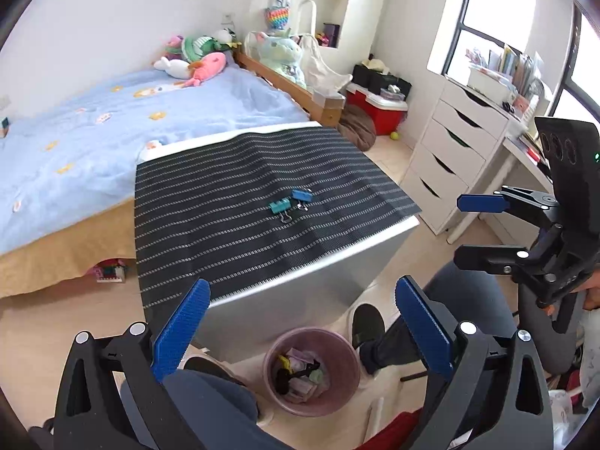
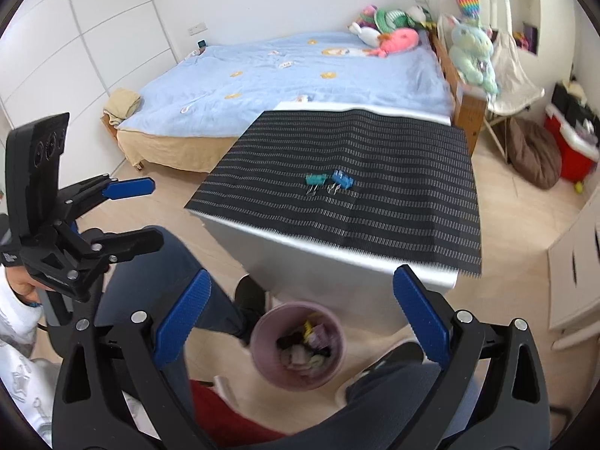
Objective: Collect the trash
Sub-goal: 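Move both tools back over the mat toward the binder clips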
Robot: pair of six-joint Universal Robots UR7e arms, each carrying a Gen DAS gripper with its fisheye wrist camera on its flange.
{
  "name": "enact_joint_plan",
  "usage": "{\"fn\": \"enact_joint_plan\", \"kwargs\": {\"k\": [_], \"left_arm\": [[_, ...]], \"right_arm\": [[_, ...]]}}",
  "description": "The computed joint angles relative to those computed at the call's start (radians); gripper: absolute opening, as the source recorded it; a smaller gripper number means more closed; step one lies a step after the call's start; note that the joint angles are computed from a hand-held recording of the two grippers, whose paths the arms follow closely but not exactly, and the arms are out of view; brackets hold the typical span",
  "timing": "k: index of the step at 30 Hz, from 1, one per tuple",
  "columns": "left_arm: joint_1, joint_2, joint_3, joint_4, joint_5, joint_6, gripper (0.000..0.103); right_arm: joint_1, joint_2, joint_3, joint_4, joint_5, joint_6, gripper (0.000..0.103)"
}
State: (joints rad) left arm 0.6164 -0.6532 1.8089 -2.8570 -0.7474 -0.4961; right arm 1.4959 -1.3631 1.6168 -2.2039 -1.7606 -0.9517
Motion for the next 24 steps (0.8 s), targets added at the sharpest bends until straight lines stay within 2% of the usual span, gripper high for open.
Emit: {"fn": "enact_joint_plan", "kwargs": {"k": [9,22,24], "left_arm": [[0.013,-0.001,-0.007,-0.038,0.012,0.016,0.095],[0.038,-0.007,-0.002,-0.055,0.000,0.010,0.095],[0.041,-0.007,-0.001,-0.055,-0.001,0.007,0.095]], "right_arm": [[0.045,0.126,-0.092,-0.035,-0.073,-0.094,0.096],[0.072,0.338,-0.307,0.047,-0.138,-0.136,0.096],[0.075,0.368,-0.333,0.052,-0.154,-0.150,0.090]]}}
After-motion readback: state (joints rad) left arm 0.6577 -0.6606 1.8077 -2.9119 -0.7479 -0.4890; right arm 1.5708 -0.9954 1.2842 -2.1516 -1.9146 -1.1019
